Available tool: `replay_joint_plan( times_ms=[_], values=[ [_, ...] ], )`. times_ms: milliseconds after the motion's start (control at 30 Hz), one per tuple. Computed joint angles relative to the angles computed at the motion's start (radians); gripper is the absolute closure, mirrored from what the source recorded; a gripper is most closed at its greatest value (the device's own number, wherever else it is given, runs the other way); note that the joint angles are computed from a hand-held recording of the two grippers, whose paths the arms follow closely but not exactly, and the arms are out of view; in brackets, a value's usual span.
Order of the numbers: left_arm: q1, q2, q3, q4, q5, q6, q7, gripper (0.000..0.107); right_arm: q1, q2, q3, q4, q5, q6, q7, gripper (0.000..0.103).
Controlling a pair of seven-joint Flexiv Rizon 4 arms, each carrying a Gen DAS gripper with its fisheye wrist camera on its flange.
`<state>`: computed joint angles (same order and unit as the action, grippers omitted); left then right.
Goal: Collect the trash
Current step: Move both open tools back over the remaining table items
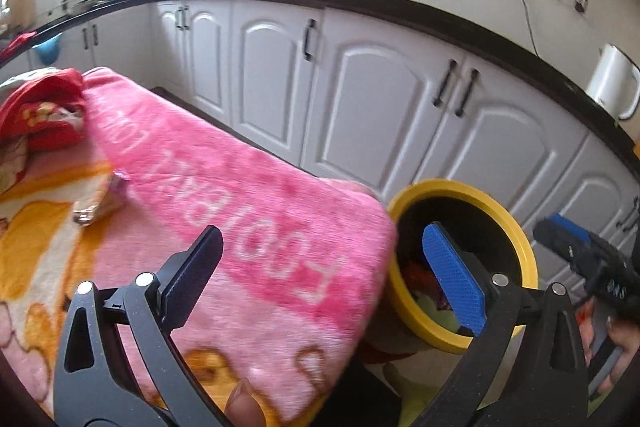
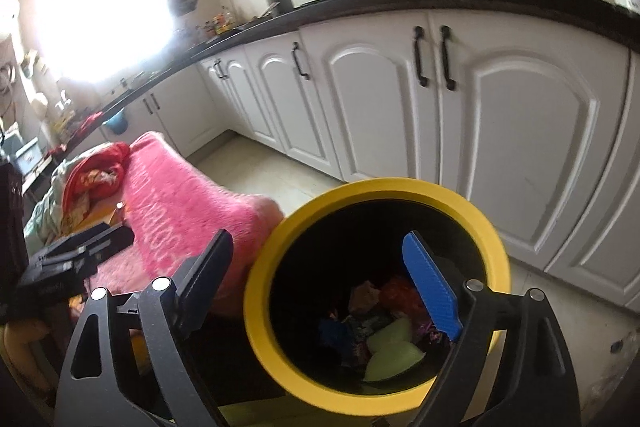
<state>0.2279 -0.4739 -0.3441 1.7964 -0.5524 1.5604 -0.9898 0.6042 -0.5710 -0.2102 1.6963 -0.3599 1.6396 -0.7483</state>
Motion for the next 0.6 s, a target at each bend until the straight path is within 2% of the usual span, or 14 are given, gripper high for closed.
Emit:
replay_joint_plan(
  times_ms=[200,400,500,600],
  values=[
    [0.059,0.019,-0.015,0.028,-0.011,0.062,-0.02,0.015,0.026,-0.005,0.011,-0.019,-0.026,-0.012,-0.022,0.018],
    [0.101,0.025,0.011,0.033,0.021,0.086,-0.074,0.015,-0.013,-0.031,0.119,-0.08,-0.052,-0.063,-0.078,0.018],
    [0.124,0.03,0.021,0.035,0.026,0.073,-0.104,0.015,-0.047,-0.054,0.204,-0.132,-0.055,-0.099,-0.128,0.018],
    [0.148,0.028,0.023,0.03,0.019,0.063,-0.121,0.015,-0.054,-0.07,0.248,-0.164,-0.054,-0.118,-0.168,0.018]
  ],
)
